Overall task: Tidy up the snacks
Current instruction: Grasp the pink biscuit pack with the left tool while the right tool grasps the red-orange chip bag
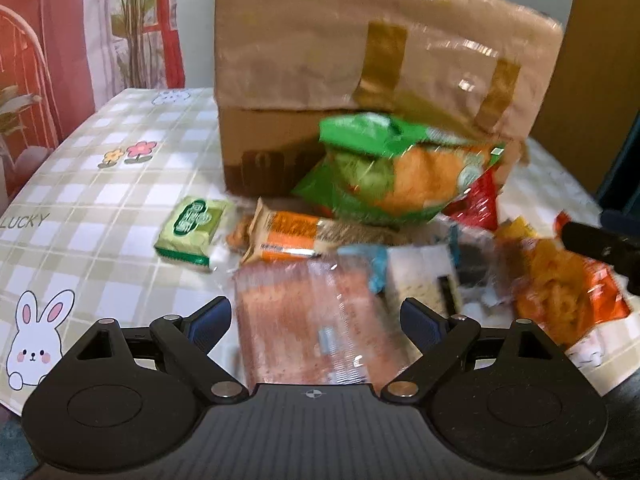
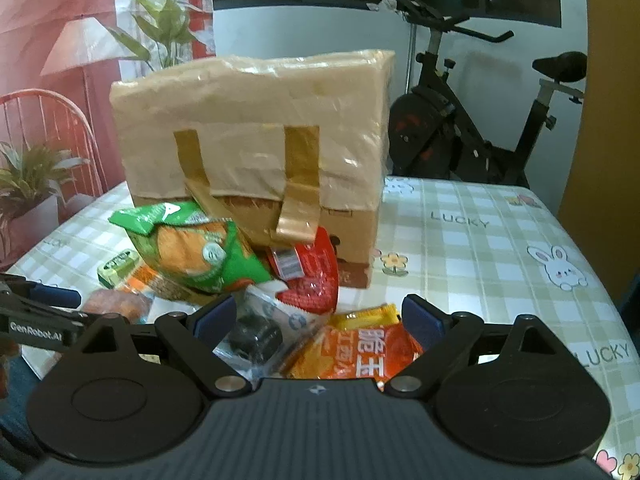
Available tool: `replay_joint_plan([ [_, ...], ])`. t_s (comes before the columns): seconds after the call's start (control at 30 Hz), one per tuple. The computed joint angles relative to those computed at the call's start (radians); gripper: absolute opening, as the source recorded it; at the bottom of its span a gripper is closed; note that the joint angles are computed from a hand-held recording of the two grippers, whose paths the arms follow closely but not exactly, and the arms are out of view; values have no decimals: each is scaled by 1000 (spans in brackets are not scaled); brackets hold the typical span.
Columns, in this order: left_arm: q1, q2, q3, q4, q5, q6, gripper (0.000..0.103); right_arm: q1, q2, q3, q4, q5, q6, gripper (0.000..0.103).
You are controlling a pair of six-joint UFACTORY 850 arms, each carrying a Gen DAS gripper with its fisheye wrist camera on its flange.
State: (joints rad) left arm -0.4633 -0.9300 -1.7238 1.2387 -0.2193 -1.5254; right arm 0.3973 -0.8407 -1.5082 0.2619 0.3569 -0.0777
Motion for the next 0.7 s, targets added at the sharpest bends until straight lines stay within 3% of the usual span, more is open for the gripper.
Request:
replay_joint_plan([
  [0.13,16,-13,-14,-199,13,163,89,4,-11,-11,46,-22,-55,92],
  [0.17,18,-11,-9,-199,21,160,83,6,-11,-10,67,-23,-79,92],
  [0.4,23,14,34,-7,27,-44,77,11,-8,0,333,-6,-295,96],
  [0.6,20,31,59,220,-1,-287,77,-8,-23,-10,409,-47,-276,97],
  [0.7,19,35,65,288,-7,-349,77,-22,-39,-25,336,-84,-154,101],
])
